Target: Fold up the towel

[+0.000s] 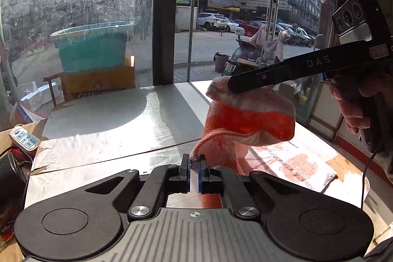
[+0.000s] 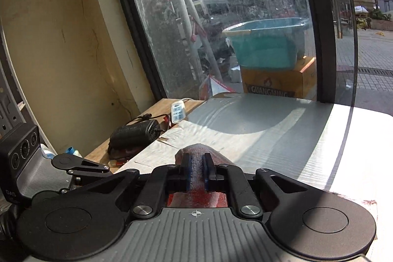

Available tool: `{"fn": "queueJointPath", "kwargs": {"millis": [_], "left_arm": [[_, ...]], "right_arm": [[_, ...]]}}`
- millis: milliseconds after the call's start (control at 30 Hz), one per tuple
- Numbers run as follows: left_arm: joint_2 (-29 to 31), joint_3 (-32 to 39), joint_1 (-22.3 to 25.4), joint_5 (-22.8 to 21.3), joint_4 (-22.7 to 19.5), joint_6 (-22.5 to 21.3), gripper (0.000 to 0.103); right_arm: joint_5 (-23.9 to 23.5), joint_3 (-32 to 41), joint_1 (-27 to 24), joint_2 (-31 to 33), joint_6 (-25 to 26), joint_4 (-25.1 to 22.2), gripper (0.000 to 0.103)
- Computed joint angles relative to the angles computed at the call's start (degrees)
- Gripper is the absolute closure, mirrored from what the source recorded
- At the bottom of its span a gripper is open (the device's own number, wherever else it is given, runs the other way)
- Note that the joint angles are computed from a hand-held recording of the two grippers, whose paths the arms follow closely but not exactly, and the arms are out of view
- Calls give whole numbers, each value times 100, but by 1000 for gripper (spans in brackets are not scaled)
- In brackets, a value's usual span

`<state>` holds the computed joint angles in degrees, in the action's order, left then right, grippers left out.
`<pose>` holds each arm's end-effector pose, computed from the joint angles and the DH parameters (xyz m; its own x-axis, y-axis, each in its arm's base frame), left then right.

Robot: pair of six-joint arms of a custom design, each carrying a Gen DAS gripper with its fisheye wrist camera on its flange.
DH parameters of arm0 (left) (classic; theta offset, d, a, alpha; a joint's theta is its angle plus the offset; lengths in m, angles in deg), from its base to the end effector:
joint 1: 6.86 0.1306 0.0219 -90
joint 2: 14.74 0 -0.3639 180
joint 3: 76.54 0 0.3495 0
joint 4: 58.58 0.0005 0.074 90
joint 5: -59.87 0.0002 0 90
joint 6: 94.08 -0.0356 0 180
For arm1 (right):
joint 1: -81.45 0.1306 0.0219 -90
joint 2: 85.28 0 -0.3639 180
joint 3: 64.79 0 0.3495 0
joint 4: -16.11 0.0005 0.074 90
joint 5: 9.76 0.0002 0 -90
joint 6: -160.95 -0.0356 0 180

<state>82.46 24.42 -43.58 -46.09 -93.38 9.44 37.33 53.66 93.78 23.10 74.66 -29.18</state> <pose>0.4135 -0.2968 0.4586 -0.4921 0.0867 -0.8662 0.2787 0.9583 -0.0625 0.5444 0.1433 0.4792 -0.5170 -0.1615 -0.8406 -0.7348 0.5875 0.3390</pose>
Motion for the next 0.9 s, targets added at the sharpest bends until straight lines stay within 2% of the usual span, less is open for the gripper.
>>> {"fn": "queueJointPath", "kwargs": {"millis": [67,100,133,200,233,267,300,367,433,500,567,633,667,700,733,800,900], "left_arm": [[-141,-121,-5,-237,72,158,98],[-169,-134,2,-496,14,329,98],[-165,-104,20,-774,-122,553,98],[-80,40,132,-1150,-636,1239,98],[-2,156,223,-1286,-1033,1701,97],[101,292,322,-1387,-1486,2138,97],[198,396,394,-1500,-1904,2457,97],[315,457,467,-1615,-2518,2802,97],[395,465,466,-1771,-2938,2997,95],[445,451,415,-2070,-3230,3133,94],[349,310,357,-2248,-3199,3162,94],[175,130,298,-2170,-2867,2936,91],[149,114,266,-2099,-2654,2691,87],[178,152,228,-2015,-2454,2387,72],[252,207,186,-1908,-2226,2057,63],[506,389,123,-1508,-1892,1533,61],[1053,884,47,-1111,-2176,1389,61]], "right_arm": [[103,144,81,148,-388,370,93],[182,240,141,248,-619,614,93],[309,282,219,346,-964,1039,93],[549,508,374,658,-1550,1743,92],[662,746,449,883,-1765,1931,92],[891,1079,526,1126,-1833,1832,91],[1169,1512,593,1363,-1803,1444,91],[1100,2173,557,1713,-2015,677,91],[894,2911,446,2070,-1731,-549,91],[1264,3123,384,2142,-1034,-1489,91],[1845,2741,309,1939,-287,-1948,91],[2395,1630,200,1362,302,-1767,91],[2682,1146,145,1111,578,-1679,91],[2959,703,89,882,829,-1591,91],[2997,432,29,733,879,-1592,91],[2978,-59,-121,468,973,-1641,91],[2847,-798,-246,42,1455,-1178,91]]}}
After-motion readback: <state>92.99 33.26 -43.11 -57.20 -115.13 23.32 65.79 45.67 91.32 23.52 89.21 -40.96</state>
